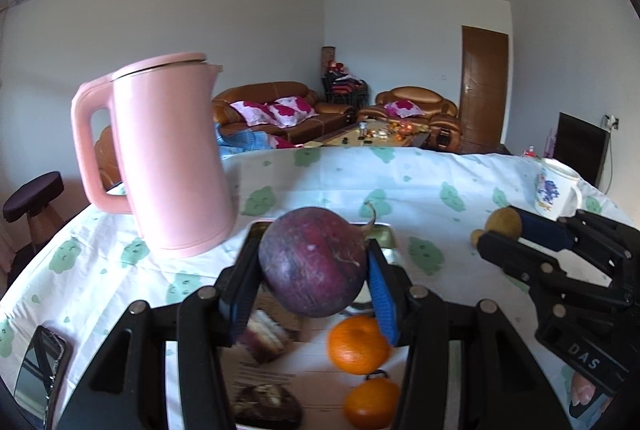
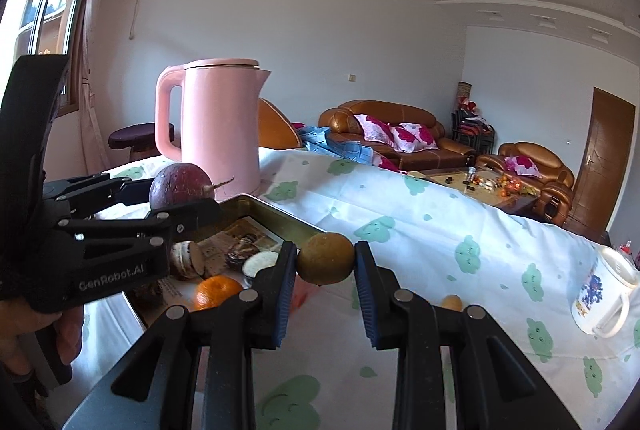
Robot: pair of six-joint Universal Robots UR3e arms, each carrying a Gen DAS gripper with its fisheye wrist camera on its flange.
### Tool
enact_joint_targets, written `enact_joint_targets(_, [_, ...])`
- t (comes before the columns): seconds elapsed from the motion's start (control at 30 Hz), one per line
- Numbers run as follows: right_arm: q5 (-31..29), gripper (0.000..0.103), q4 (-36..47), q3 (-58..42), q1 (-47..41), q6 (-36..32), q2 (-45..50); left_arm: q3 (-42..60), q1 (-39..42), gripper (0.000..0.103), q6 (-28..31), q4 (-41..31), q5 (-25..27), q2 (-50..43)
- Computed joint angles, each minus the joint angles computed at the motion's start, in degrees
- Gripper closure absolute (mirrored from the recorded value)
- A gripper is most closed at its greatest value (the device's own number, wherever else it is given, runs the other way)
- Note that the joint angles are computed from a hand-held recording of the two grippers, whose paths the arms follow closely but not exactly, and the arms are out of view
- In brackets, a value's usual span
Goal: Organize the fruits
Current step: 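Carry the passion fruit over the gold tin with the left tool while the right tool brings the yellow fruit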
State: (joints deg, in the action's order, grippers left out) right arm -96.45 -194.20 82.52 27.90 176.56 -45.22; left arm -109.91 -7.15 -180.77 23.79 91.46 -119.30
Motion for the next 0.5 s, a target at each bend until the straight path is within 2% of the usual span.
enact_joint_targets(0.5, [1.58,0.072,8.87,-13.74,2.79,-0.93,6.88,-1.87,5.12,0.051,0.61,-2.25,-1.48,0.5])
